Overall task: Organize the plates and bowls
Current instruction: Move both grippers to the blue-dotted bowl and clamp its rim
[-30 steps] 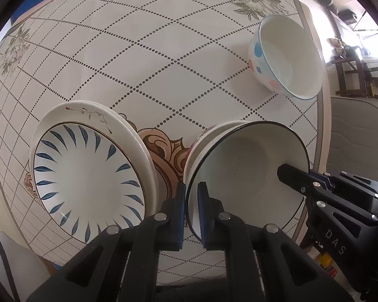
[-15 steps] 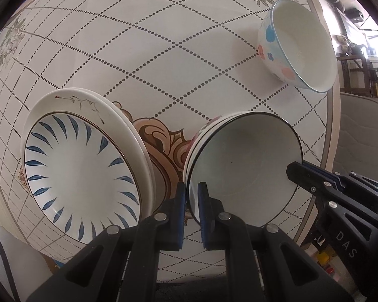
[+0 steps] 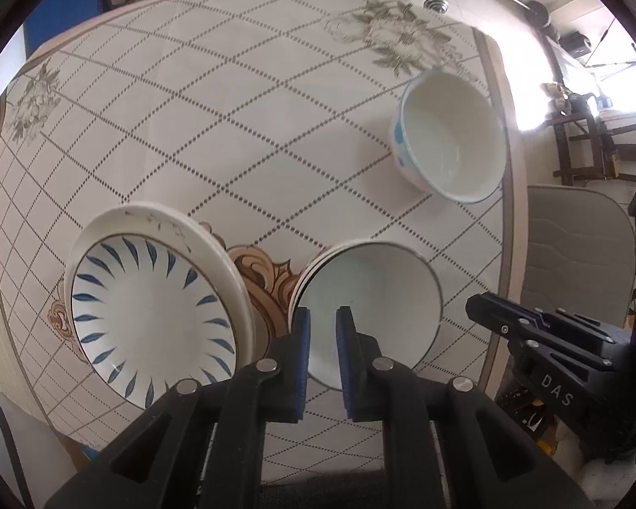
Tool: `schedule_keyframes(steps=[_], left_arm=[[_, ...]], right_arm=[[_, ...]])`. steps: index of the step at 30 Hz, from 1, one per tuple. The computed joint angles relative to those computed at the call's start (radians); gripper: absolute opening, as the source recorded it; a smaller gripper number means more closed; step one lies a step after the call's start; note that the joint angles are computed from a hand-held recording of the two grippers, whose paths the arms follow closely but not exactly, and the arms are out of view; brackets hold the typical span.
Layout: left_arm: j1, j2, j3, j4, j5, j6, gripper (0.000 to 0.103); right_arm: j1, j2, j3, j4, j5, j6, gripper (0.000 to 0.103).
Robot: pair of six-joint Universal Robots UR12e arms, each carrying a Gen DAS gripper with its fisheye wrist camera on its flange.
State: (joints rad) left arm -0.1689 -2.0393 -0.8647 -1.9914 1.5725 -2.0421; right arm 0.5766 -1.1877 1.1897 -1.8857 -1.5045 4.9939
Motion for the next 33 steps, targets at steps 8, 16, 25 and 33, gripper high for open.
schedule_keyframes(steps=[8,16,25,33], left_arm=[[-0.072,-0.083,0.133,-0.066,-0.085,-0.045,0.043],[-0.140,-0.109,0.116,-0.043,-0.031,-0.082,0.043],[-0.173,-0.092,0.021,0.039,0.054,-0.068,0.042],[-0.184,-0.065,-0.048,0.097,0.082,-0.019,0.024]], right_arm=[[-0.013,-0.111,0.107,-0.003,-0.096,0.060,0.077],[-0.072,-0.182,0.250,-0.076,-0.087,0.113,0.077],[-0.115,-0.199,0.356,-0.201,-0.033,0.116,0.077],[-0.133,-0.187,0.389,-0.270,0.022,0.108,0.039]])
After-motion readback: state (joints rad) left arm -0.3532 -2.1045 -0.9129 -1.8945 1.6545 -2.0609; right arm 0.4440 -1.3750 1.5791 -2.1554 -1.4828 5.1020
